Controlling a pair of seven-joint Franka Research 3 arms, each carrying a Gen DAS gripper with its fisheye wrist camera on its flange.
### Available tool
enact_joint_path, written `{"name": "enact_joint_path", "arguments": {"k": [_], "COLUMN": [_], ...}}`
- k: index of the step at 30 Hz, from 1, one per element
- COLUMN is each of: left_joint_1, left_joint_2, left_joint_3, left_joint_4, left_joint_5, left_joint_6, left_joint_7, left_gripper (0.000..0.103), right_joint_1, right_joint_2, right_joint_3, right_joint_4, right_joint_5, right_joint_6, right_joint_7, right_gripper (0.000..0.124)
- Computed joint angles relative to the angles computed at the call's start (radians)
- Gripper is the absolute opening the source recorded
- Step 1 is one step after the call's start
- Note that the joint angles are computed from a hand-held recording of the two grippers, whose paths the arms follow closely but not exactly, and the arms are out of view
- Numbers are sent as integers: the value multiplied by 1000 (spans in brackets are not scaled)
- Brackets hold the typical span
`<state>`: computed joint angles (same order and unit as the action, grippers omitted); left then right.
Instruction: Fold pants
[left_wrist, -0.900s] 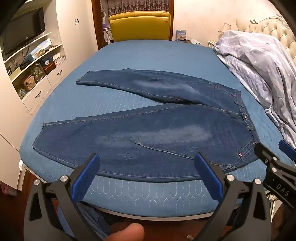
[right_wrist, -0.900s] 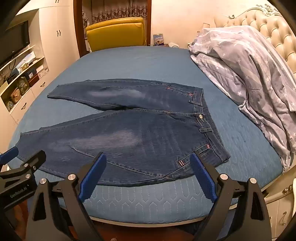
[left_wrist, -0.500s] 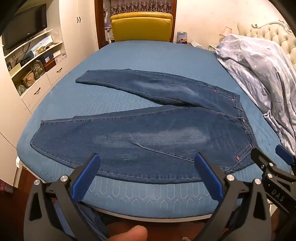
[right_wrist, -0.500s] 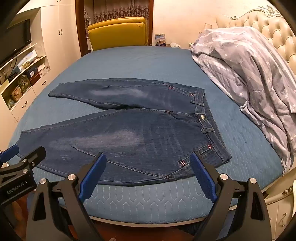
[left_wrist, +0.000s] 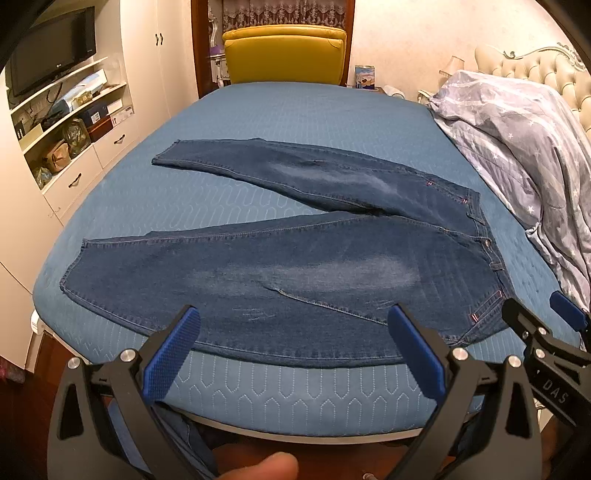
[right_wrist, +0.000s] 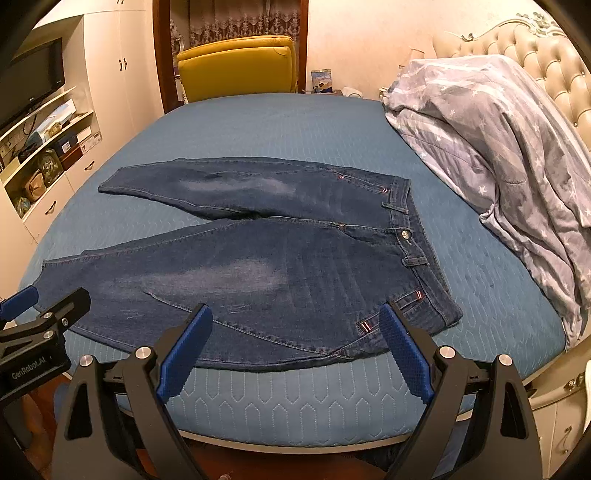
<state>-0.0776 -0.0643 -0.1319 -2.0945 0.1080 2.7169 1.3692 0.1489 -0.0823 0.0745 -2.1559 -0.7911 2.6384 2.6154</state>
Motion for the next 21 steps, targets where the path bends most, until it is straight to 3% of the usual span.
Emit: {"name": "enact_joint_path", "arguments": {"k": [21], "left_joint_1": [2], "left_joint_2": [0], "left_joint_3": [2], "left_joint_4": [-3], "left_joint_5": [-36], "left_joint_6": [-4], "left_joint_7": [26], "left_gripper": [102], "right_joint_1": [6], "right_joint_2": [1], "right_joint_3": [1], "right_joint_4": [-3], "right_joint_5": [16], "right_joint_6": [1], "right_joint_7": [-7], "right_gripper": [88]}}
